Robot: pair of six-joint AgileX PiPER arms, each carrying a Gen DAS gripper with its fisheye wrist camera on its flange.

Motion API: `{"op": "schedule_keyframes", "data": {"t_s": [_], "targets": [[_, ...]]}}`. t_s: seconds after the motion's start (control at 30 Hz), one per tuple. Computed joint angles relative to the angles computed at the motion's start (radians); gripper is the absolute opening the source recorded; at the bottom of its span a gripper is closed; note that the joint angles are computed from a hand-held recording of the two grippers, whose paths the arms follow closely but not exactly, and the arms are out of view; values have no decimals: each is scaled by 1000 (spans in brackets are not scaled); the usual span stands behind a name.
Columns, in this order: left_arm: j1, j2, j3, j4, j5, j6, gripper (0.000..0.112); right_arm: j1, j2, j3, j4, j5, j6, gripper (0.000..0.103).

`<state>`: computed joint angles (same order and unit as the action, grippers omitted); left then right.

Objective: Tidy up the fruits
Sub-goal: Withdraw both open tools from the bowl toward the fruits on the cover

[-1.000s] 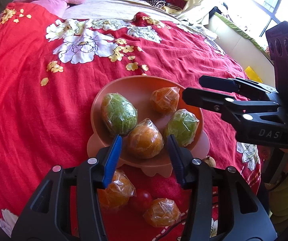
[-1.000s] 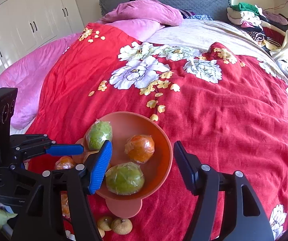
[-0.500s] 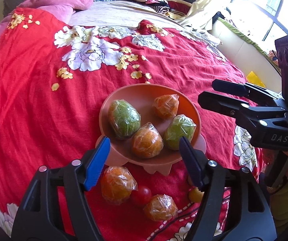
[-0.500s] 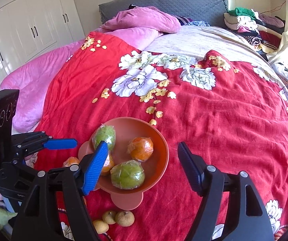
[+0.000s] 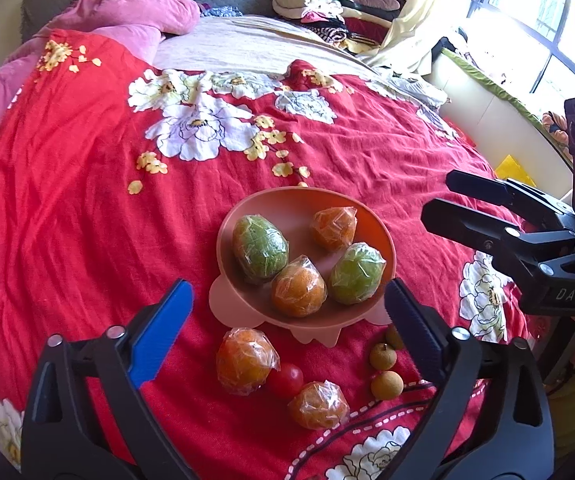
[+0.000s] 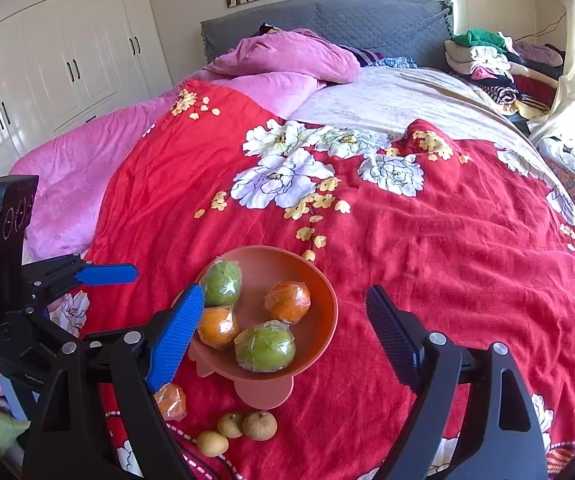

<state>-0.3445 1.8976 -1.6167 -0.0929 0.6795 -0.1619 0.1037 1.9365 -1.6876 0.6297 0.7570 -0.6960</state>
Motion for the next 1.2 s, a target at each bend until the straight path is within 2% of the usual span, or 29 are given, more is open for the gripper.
{"op": "schedule_keyframes", "data": {"t_s": [0.33, 1.2], "targets": [[-4, -50, 40, 42, -13, -47, 93, -5, -58, 58, 26, -22, -25, 88], [-9, -197, 228, 123, -69, -135, 93, -13, -237, 364, 62, -103, -131, 88]]}}
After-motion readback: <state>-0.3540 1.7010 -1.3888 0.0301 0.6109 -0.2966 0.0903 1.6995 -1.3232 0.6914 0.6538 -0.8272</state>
